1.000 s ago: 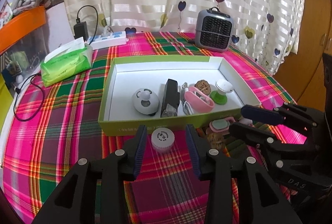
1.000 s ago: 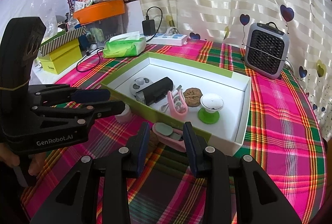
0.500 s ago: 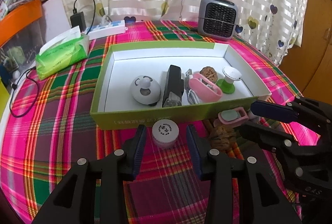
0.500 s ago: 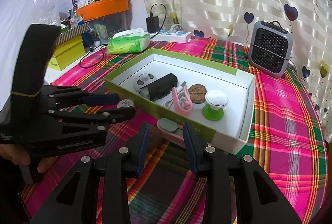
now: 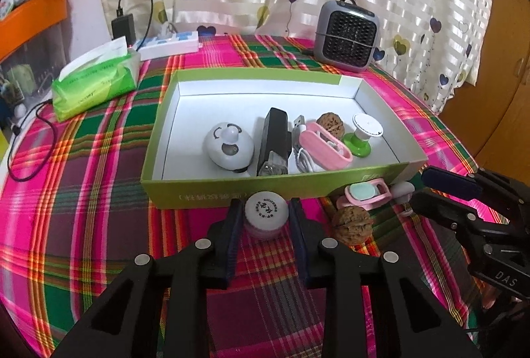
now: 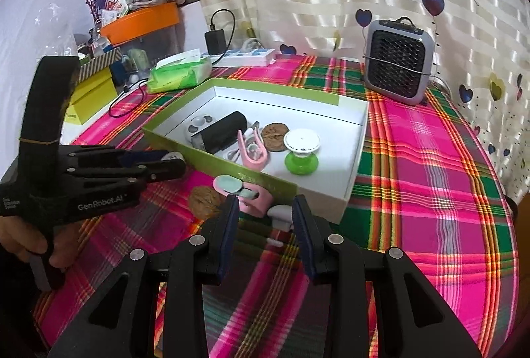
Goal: Organize objects
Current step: 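Grasp the white round container with the left tool while the right tool reaches the white mushroom piece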
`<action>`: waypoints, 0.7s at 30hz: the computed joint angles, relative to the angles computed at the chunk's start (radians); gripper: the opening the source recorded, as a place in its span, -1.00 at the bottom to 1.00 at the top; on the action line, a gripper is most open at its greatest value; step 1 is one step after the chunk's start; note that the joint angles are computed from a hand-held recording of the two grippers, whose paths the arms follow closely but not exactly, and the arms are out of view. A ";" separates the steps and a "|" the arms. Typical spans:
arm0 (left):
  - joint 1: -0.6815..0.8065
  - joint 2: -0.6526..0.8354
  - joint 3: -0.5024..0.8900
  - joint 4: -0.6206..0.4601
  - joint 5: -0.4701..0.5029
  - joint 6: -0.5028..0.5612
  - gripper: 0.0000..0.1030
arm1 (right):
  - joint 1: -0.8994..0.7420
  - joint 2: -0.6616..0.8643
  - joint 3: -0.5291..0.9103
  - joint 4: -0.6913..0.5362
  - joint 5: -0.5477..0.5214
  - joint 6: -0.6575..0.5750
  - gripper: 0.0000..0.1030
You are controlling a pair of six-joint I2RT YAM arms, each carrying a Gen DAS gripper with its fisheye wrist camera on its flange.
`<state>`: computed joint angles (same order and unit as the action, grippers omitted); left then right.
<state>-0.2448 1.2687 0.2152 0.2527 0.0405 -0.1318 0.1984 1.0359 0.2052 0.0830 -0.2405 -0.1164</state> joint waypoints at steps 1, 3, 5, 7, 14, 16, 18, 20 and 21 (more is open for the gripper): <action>0.001 -0.001 0.000 0.000 0.000 0.000 -0.49 | -0.002 0.013 0.005 0.001 0.004 0.003 -0.33; 0.002 -0.005 0.000 -0.006 0.002 -0.001 -0.49 | -0.011 0.044 0.018 0.001 0.005 0.010 -0.33; 0.004 -0.011 0.000 -0.013 0.004 -0.003 -0.49 | -0.025 0.075 0.029 -0.001 -0.002 0.012 -0.33; 0.007 -0.011 0.001 -0.014 0.006 -0.002 -0.49 | -0.032 0.117 0.047 -0.002 0.000 0.019 -0.33; 0.007 -0.011 0.001 -0.014 0.007 -0.001 -0.49 | -0.042 0.207 0.085 -0.012 -0.013 0.016 -0.33; 0.010 -0.012 -0.002 -0.012 0.009 0.002 -0.49 | -0.044 0.220 0.091 -0.012 -0.019 0.018 -0.33; 0.009 -0.017 -0.002 -0.017 0.009 0.002 -0.49 | -0.052 0.230 0.095 -0.013 -0.026 0.018 -0.33; 0.009 -0.016 -0.001 -0.018 0.010 0.002 -0.49 | -0.058 0.232 0.095 -0.013 -0.032 0.018 -0.33; 0.008 -0.018 -0.003 -0.019 0.009 0.002 -0.49 | -0.059 0.231 0.095 -0.013 -0.033 0.019 -0.33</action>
<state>-0.2370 1.2508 0.2127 0.2335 0.0493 -0.1298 0.1396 1.2672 0.3000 0.0702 -0.2732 -0.0975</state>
